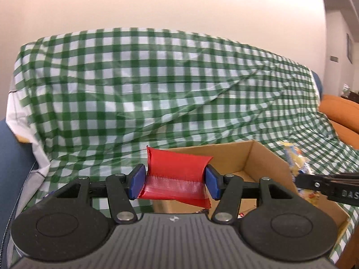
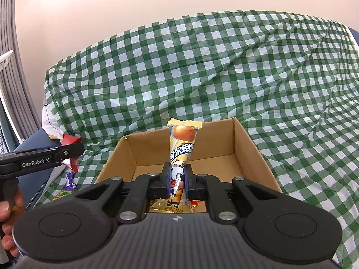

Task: Organize snacks
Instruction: 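Carry the red packet with the left tool while the right tool carries the wafer stick over the box, then hold the red packet and wafer stick above the box with both tools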

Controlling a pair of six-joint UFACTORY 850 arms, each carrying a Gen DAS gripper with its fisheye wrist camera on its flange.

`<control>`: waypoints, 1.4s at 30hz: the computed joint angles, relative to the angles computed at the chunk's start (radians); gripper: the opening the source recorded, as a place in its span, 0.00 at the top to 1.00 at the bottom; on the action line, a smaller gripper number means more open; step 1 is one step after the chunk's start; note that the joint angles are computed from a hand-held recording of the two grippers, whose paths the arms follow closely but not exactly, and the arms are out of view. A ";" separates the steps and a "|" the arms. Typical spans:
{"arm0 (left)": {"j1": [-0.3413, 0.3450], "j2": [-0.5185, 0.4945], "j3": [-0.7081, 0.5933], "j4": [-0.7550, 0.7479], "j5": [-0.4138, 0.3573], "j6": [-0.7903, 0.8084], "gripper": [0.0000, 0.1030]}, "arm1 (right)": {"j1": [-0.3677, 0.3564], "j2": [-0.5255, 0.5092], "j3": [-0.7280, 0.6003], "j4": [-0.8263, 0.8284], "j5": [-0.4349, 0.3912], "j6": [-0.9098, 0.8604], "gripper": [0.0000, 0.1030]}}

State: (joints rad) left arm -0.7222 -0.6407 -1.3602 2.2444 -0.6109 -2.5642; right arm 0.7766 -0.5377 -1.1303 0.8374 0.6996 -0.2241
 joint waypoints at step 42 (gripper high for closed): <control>-0.035 -0.035 -0.025 0.184 0.028 -0.099 0.40 | 0.019 -0.030 -0.046 0.180 0.036 -0.140 0.89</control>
State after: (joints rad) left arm -0.7572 -0.6758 -1.3847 2.4287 -0.5829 -2.6634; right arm 0.7957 -0.5679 -1.1763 1.0177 0.7355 -0.3643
